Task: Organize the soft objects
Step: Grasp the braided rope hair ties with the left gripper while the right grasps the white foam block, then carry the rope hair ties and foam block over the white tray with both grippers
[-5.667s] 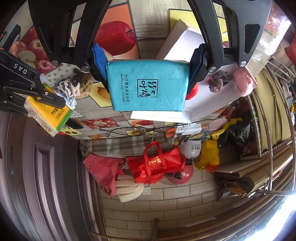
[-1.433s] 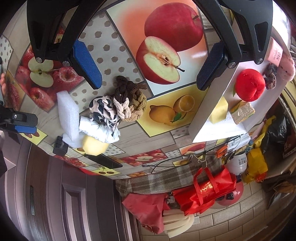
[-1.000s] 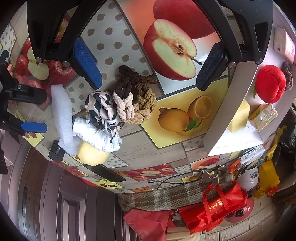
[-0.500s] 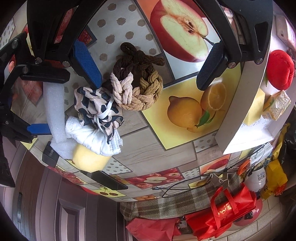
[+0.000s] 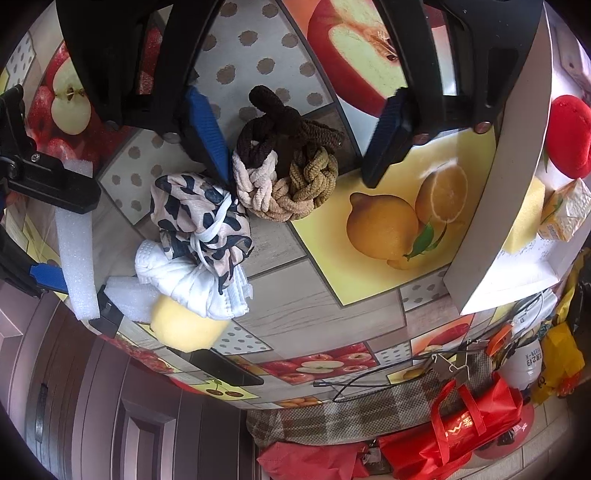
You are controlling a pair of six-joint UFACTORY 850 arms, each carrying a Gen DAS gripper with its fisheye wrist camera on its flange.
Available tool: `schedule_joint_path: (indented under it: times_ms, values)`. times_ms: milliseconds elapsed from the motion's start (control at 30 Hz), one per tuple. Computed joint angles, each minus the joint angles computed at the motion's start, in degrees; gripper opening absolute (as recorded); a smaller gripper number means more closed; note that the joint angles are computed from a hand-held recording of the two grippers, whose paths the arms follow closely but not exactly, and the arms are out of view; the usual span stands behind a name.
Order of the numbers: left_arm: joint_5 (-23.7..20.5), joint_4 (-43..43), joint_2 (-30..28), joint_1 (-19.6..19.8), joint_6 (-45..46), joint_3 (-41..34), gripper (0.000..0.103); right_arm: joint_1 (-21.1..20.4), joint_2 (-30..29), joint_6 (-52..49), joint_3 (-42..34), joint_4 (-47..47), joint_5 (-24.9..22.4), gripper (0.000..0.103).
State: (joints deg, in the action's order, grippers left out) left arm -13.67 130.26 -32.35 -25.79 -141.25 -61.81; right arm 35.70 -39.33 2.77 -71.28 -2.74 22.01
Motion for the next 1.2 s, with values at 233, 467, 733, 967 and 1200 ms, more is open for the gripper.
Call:
schedule_joint_path:
  times_ms: [233,467,733,967,1200]
  values:
    - [-1.33,2.51,0.29,-0.63,-1.45,0.53,0.048,0.05,0.30,-0.81,0.71,1.88,1.15,0.094]
    - [-12.95,2.22,2.99,-2.83,-3.78,4.99,0.038,0.83,3.00,-7.04,6.22,12.97,12.10,0.094]
    - [-35.29,5.91,7.82,-5.80,-15.88,14.49,0.038,2.56,4.66,-11.16,11.16,25.64,26.79,0.094]
    - [-41.60,2.50,8.33,-6.99,-16.72,16.23,0.038,4.01,4.05,-14.04,10.37,29.25,28.76,0.094]
    - [-43.27,0.78,9.20,-7.57,-19.69,17.91,0.038,6.33,3.01,-16.05,9.00,29.76,28.74,0.094]
